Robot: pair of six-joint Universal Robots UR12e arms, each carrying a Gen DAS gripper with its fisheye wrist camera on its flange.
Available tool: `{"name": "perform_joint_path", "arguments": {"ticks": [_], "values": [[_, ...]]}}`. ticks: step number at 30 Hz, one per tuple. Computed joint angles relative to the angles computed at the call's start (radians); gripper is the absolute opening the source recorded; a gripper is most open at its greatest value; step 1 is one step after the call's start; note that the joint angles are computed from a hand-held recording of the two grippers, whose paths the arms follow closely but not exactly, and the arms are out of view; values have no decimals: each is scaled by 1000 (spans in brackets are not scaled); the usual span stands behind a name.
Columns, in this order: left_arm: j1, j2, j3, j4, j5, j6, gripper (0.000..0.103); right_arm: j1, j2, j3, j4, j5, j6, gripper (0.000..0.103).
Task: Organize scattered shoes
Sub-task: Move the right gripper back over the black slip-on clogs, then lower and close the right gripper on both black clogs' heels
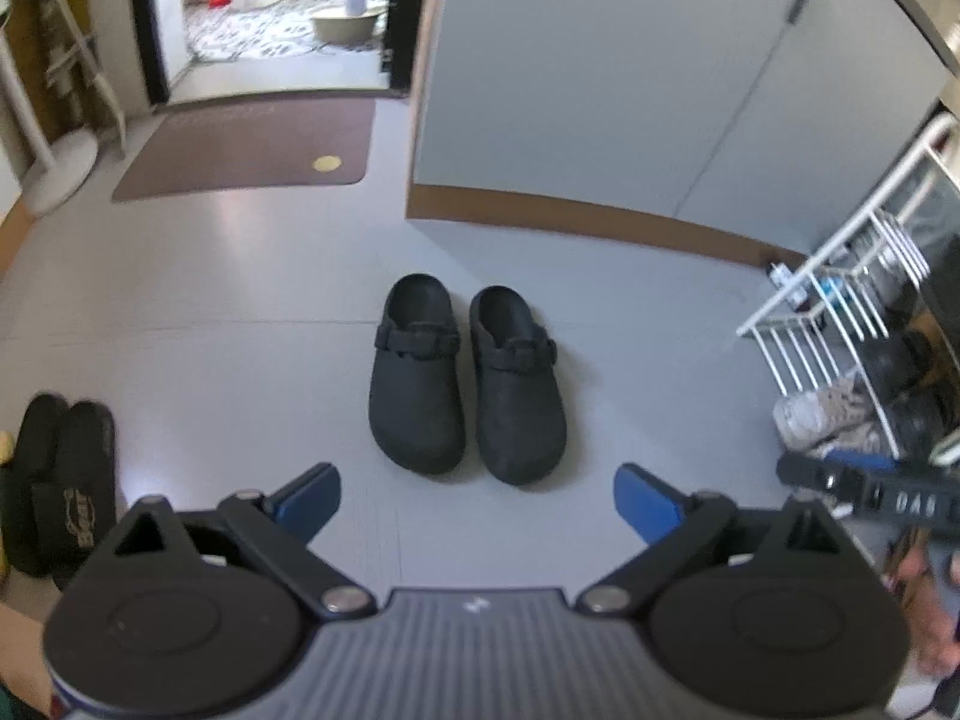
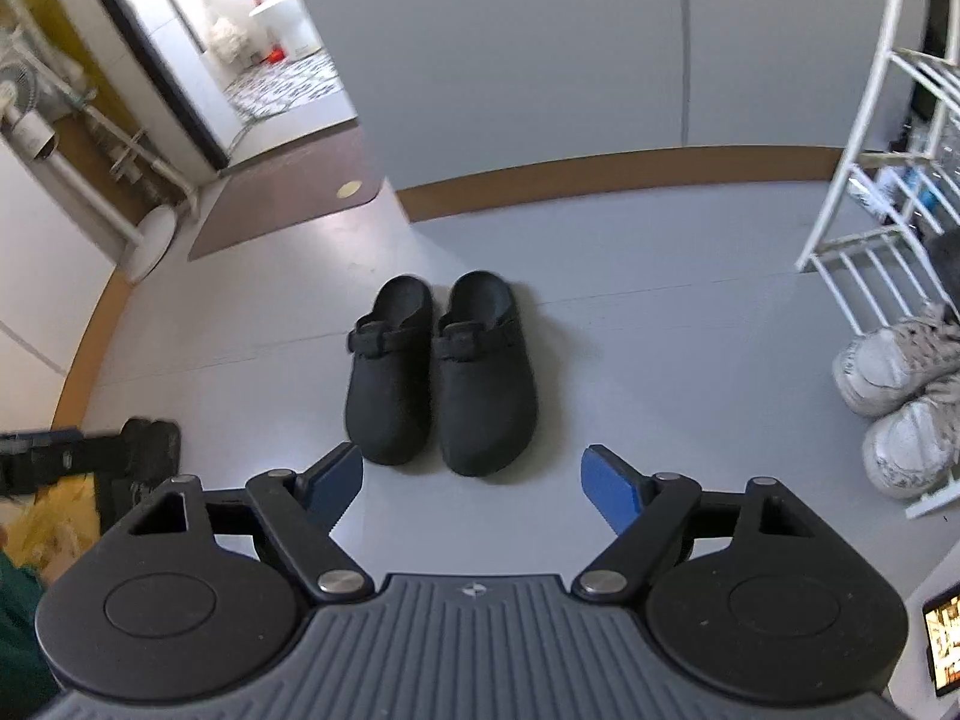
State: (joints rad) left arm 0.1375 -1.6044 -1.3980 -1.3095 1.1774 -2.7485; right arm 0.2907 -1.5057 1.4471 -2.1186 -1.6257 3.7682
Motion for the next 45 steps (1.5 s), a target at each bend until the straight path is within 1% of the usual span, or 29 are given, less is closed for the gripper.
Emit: {"name": "perform_joint_path", "arguments": {"ticks": [1, 3, 4, 6, 8, 12, 14, 16, 19, 22, 26, 32, 37, 39, 43, 44, 45], "values": [[2, -3, 5, -6, -7, 4, 99, -5, 2, 0, -2, 23, 7, 84], [4, -7, 10, -8, -18, 36, 99, -16, 9, -5, 1, 71, 30, 84], [3, -10, 11, -5, -12, 51, 99, -20, 15, -10, 7, 90, 35, 84], [0, -16, 13, -5, 14, 60, 99, -21, 36, -40, 52, 106, 16, 83], [1, -24, 20, -20, 30, 58, 99, -23, 53, -66, 88, 105, 1, 82], [8, -32, 30, -33, 20, 44, 99, -37, 85, -124, 133, 109, -14, 82], [8, -37, 39, -42, 11, 54, 97, -42, 99, -145, 147, 110, -24, 82], [9, -36, 39, -29, 4, 67, 97, -49, 116, -172, 166, 109, -33, 82], [6, -32, 33, 4, 17, 71, 97, -59, 138, -203, 188, 108, -27, 82], [6, -33, 34, 16, 22, 54, 97, -68, 154, -220, 195, 113, -23, 82], [7, -36, 40, 23, 19, 38, 97, -85, 183, -251, 215, 142, -28, 82], [2, -42, 41, 49, 45, 62, 97, -107, 246, -311, 245, 201, -31, 82], [1, -51, 47, 64, 53, 27, 97, -115, 312, -375, 268, 237, -30, 82], [4, -54, 46, 80, 60, -1, 95, -121, 353, -408, 272, 275, -17, 82], [12, -65, 48, 95, 89, -86, 94, -123, 418, -465, 290, 303, -23, 81], [13, -67, 49, 93, 91, -95, 92, -124, 429, -472, 290, 309, -22, 80], [16, -69, 50, 92, 94, -105, 92, -124, 446, -482, 289, 318, -21, 76]]}}
